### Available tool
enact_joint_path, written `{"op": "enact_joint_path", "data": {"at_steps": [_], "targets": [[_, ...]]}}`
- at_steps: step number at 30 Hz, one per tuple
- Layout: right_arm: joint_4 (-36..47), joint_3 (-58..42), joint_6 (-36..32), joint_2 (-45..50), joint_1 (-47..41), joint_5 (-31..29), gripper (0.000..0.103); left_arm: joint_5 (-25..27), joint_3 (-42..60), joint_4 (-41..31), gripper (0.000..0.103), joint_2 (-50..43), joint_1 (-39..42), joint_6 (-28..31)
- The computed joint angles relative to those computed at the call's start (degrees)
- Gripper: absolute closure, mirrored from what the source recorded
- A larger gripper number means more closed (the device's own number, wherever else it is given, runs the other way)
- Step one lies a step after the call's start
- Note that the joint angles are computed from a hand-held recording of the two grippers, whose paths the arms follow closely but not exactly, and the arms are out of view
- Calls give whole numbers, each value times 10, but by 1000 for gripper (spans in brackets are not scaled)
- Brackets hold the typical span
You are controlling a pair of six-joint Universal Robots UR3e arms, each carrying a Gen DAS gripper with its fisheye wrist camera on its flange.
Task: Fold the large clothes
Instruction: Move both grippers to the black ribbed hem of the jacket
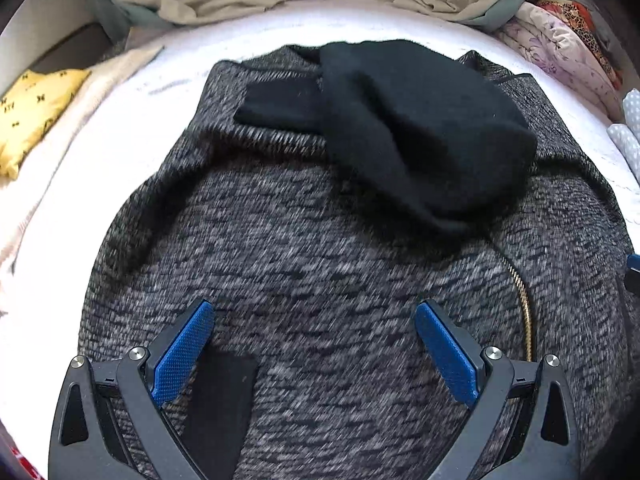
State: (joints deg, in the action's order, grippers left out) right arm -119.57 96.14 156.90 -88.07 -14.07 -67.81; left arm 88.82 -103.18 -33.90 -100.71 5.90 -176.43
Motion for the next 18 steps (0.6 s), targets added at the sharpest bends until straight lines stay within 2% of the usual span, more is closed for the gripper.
{"op": "enact_joint_path", "data": {"at_steps": [2,6,10,14,16,18], "targets": [[32,16,-12,-20,-41,14,40,-28,-6,-30,1,23,21,17],[104,30,-51,-56,-122,64,40,-116,-30,-108,1,109,96,50],[186,30,-94,-87,-181,93,40,-178,-48,-214,6,197,187,126],[314,15,-148,-100,-241,128,40,-218,-59,-341,14,277,304,224],[358,11,-151,-101,-261,120,40,-230,-63,-398,17,300,351,258],[391,16,-161,-105,-277,117,40,-230,-60,-425,22,293,373,274]]}}
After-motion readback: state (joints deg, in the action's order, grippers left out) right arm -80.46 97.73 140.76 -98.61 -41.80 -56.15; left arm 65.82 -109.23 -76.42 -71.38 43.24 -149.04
